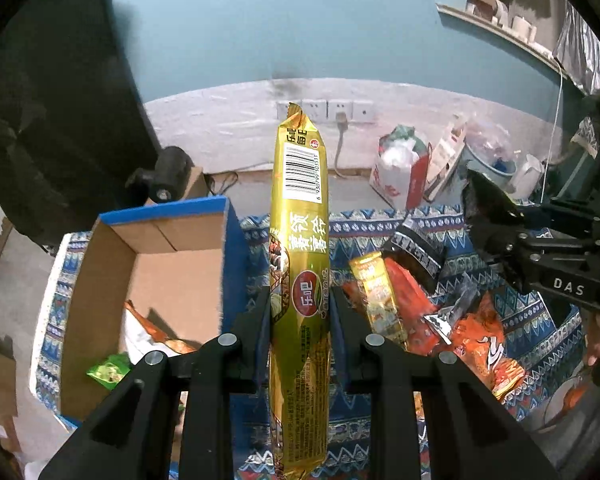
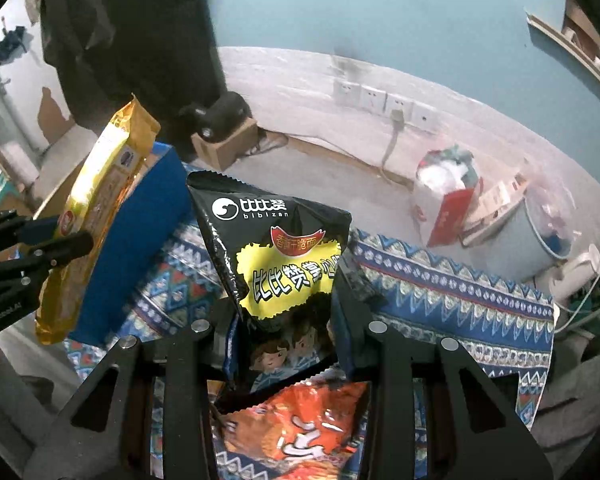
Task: Organize snacks
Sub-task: 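Lift both snacks and carry them over the cardboard box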
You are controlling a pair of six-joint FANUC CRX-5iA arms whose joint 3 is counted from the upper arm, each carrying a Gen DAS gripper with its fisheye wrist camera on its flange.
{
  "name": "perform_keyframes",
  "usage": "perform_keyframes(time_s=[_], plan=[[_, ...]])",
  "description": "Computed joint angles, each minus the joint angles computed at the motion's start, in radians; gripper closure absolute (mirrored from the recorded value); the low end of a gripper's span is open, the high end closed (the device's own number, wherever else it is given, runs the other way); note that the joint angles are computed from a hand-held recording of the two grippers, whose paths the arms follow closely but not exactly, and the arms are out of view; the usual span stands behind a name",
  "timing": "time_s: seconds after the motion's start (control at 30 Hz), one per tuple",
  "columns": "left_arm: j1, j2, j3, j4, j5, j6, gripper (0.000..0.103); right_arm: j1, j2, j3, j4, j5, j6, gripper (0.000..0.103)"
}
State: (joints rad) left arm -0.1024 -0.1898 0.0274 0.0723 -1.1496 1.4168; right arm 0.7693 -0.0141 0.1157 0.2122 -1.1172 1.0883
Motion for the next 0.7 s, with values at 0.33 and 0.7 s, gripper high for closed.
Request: perform_keyframes(time_s=[0.33,0.7], plan=[[0.074,-0.059,-0.024,-0.014,0.023,-0.022,0.077,0.058,0.062,0.093,-0.004,0.012,0.015,0.067],[0.211,-0.085,-0.073,0.005,0.027,-0.061,0.077,0.102,0.188,0.246,-0.040,-0.016,0.063,0.067]])
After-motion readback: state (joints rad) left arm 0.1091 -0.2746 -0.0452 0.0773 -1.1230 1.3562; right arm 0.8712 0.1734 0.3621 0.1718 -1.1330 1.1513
